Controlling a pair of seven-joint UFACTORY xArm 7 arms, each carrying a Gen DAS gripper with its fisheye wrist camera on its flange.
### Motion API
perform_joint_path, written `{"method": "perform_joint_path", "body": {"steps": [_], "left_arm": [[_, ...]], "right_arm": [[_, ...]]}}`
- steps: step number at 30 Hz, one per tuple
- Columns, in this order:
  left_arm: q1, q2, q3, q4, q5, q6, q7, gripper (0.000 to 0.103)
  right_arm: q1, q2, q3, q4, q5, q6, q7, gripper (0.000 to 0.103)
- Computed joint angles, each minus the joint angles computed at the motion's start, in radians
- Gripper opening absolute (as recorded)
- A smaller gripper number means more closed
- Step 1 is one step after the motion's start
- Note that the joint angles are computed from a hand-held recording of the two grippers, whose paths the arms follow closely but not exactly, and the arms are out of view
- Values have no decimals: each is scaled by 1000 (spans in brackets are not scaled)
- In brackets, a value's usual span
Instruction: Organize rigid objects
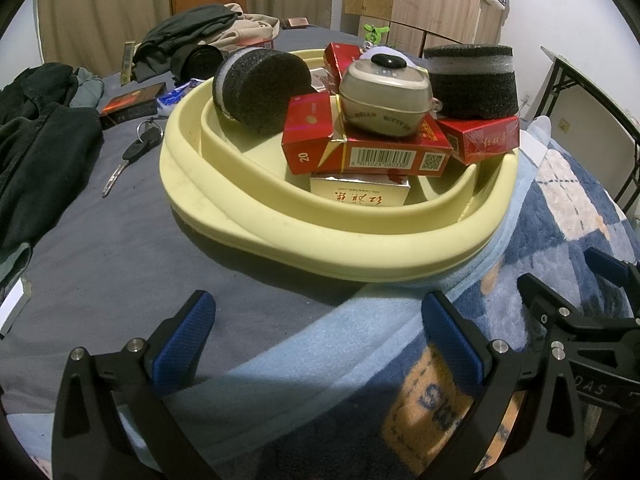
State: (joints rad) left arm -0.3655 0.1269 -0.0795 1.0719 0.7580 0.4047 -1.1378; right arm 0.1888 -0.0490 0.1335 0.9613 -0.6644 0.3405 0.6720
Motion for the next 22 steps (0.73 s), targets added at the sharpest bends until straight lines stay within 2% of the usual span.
{"method": "perform_joint_path", "body": {"steps": [22], "left_arm": [[-9, 10, 1, 11, 12, 7, -14, 103]], "right_arm": [[0, 0, 0, 0, 0, 0, 0, 103]]}}
